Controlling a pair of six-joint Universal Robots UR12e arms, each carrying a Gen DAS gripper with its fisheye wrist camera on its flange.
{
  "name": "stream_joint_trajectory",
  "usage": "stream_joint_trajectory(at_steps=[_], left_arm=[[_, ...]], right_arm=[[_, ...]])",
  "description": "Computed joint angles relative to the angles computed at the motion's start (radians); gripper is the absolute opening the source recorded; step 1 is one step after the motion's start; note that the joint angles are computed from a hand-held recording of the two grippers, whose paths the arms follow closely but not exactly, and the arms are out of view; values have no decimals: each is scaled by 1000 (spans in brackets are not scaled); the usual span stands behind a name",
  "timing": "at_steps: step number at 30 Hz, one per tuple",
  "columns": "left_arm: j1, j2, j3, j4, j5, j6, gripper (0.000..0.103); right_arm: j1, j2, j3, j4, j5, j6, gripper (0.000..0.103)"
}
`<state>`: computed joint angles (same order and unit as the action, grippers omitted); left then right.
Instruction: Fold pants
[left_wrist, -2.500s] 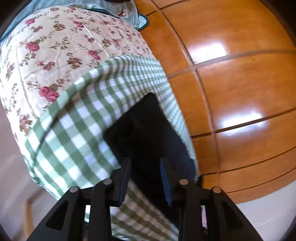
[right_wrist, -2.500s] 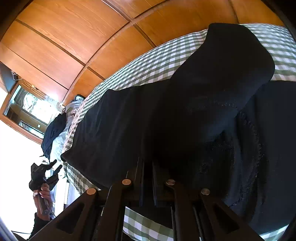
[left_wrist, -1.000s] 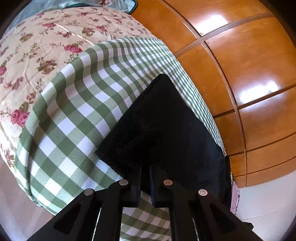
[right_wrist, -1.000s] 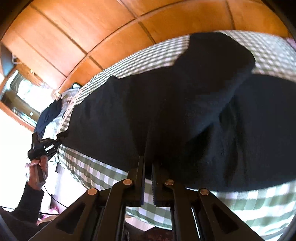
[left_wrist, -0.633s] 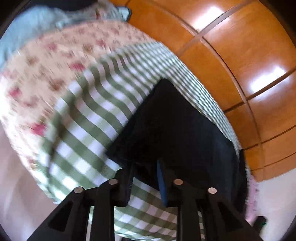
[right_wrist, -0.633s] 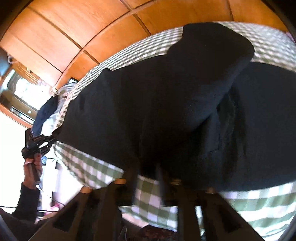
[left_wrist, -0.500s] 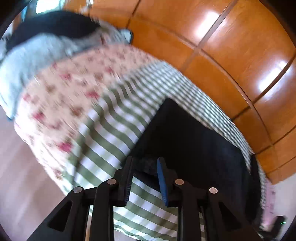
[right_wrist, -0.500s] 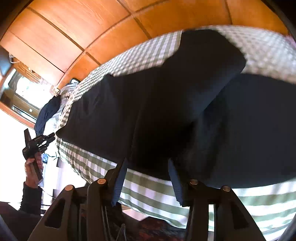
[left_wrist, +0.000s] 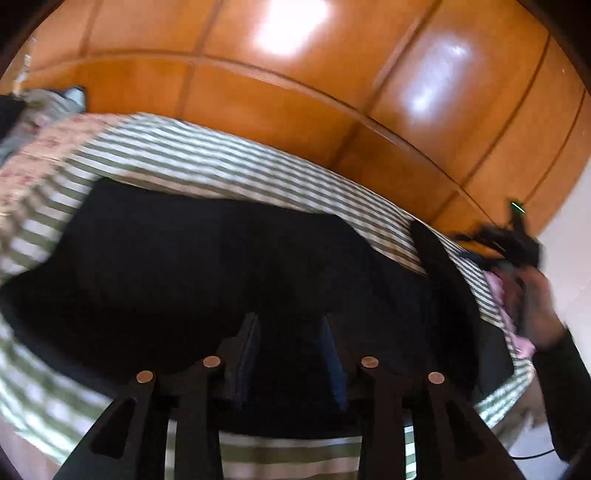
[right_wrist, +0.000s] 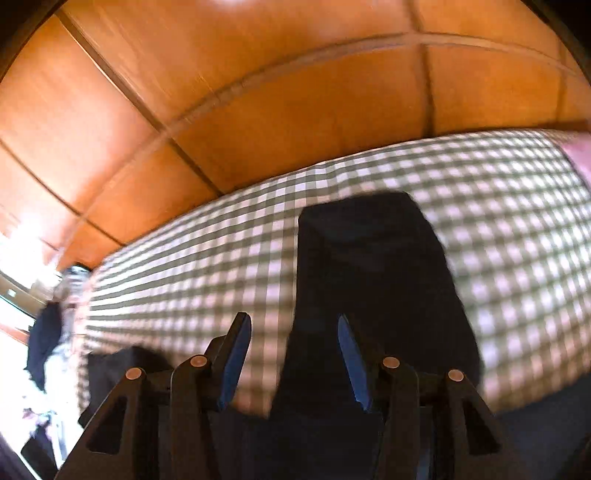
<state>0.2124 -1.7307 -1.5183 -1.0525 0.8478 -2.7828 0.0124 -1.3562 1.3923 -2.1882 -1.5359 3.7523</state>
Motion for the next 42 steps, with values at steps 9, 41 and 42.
stream_joint_trajectory(at_steps=[9,41,42], left_arm=[[-61,-20,29,-178,25,131,44],[-109,20,31,-294,96,252,43],[-111,20,30,-292,99,249,43]], right_arm=[[0,183,-208,229,-100,6,52],[-196,-666,700,-214,-88,432,6],[-196,-671,718,-227,-82,450,6]])
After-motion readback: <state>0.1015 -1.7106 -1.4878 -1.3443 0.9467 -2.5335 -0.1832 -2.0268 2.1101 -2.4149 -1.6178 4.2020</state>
